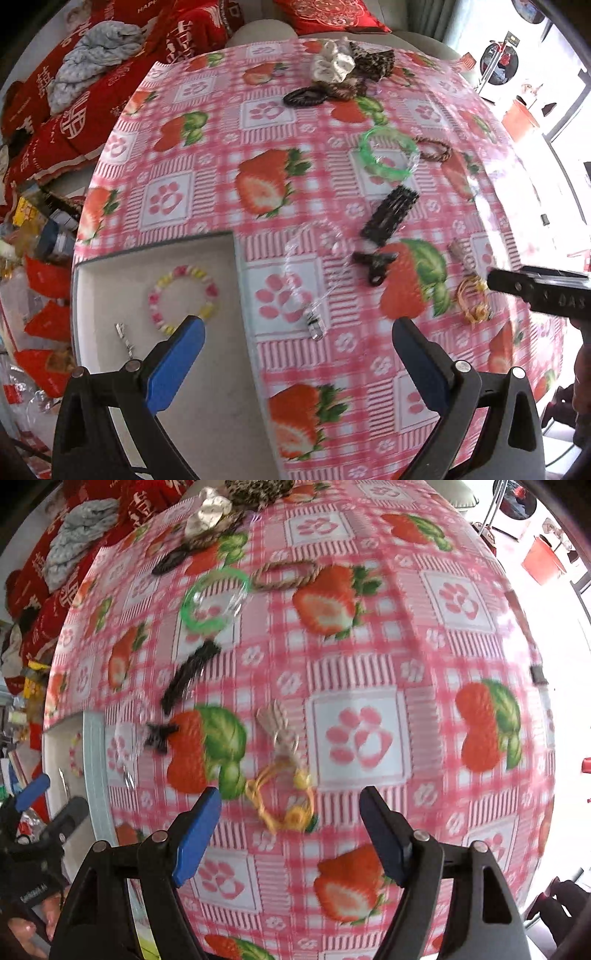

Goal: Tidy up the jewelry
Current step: 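Grasp the black beaded hair clip with the left tool while the right tool reaches the braided bracelet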

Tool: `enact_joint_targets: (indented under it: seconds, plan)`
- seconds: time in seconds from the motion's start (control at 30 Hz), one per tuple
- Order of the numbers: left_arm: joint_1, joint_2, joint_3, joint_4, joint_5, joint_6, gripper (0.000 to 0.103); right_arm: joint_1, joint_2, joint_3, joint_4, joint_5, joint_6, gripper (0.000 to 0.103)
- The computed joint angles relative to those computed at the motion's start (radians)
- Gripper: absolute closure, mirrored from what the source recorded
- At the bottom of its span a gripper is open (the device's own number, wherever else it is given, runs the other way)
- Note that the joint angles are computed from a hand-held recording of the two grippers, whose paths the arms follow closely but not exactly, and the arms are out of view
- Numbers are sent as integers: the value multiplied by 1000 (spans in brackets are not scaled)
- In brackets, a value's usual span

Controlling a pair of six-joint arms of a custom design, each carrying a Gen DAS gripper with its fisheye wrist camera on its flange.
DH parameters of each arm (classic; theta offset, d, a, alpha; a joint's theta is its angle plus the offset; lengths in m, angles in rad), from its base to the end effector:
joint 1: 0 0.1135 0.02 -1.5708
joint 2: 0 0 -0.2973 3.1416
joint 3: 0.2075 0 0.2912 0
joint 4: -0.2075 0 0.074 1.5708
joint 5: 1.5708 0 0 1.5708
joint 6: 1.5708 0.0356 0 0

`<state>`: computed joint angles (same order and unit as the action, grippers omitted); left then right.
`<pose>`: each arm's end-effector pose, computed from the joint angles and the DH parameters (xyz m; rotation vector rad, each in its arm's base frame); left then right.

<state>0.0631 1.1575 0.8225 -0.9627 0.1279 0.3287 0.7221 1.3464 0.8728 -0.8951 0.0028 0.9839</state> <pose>0.2188 0.0093 0.2435 0.4019 2.8191 -0.1027 0.1928 0.1697 0.2194 0.3918 2.9725 0.2262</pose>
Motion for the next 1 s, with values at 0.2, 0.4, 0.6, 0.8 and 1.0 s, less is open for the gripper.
enact_joint_targets:
  seconds: [0.2, 0.4, 0.6, 0.8, 1.0]
  plan:
    - [-103, 68, 31, 45, -46, -97, 0, -148, 55, 57, 26, -17, -181, 23]
    - [-205, 160, 62, 98, -70, -180, 0, -285, 158, 136, 44, -17, -366, 23]
    - [-313, 261, 92, 159, -88, -206, 0, -373, 285, 216, 69, -4, -552, 23]
    - [-379, 379, 137, 199, -109, -224, 13, -393, 360, 259, 93, -9, -689, 23]
    - [-395, 441, 161, 217, -85, -216, 13, -362, 434, 315, 118, 25, -810, 23]
